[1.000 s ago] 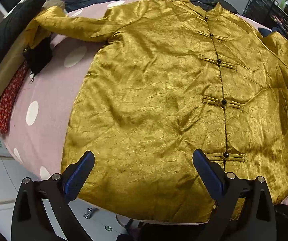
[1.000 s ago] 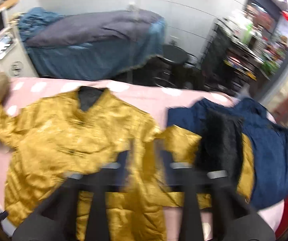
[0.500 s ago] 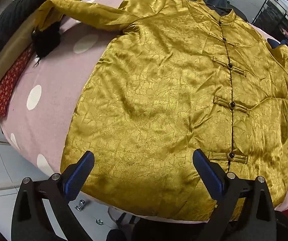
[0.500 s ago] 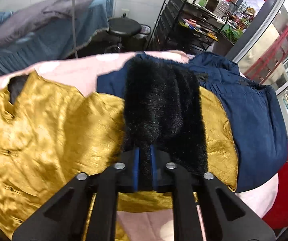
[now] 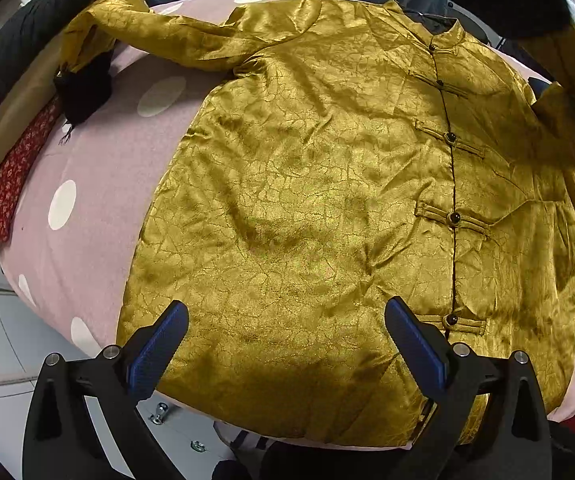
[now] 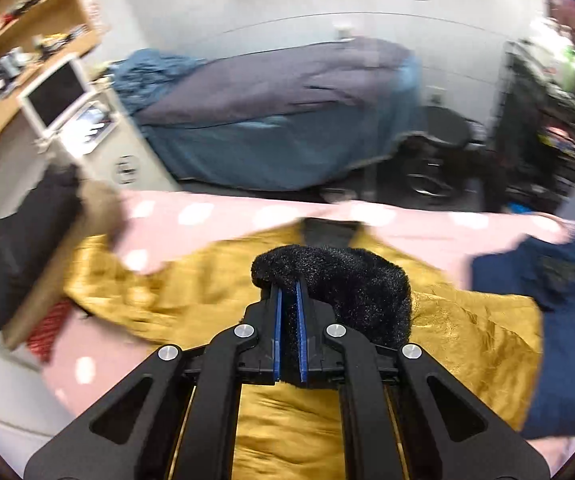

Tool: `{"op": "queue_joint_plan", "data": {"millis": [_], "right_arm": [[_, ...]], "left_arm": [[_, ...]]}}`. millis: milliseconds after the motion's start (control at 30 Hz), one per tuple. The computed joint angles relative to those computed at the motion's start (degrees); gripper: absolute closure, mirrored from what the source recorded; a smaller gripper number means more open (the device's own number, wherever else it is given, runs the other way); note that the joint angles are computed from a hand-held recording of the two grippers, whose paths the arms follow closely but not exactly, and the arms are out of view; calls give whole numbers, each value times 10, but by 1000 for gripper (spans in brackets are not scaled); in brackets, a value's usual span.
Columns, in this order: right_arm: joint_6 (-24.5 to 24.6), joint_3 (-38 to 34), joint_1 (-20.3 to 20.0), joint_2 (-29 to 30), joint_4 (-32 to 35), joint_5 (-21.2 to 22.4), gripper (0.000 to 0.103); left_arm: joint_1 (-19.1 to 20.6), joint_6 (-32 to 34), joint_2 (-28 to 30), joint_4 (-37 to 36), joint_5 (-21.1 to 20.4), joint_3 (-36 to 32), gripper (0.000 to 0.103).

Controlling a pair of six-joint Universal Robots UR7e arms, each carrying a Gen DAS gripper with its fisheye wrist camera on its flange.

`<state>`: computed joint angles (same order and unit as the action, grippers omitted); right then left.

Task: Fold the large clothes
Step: 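Fold the sleeve across the jacket front with the right tool and release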

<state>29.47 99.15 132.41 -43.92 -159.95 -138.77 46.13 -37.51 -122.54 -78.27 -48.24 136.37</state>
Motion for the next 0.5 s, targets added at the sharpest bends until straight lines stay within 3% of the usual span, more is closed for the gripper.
{"op": "queue_joint_plan", "data": {"millis": [100,433,500], "right_arm": [[-33,-44,-5,46,-12,20,96],[5,-131,-26,140,32,76,96],[5,-144,-28,155,50,93,89]], "left_arm": [[2,-1,-3,5,1,-1,7],[29,-17,-19,29,1,-7,7],[32,-19,-21,32,4,-9,7]]}}
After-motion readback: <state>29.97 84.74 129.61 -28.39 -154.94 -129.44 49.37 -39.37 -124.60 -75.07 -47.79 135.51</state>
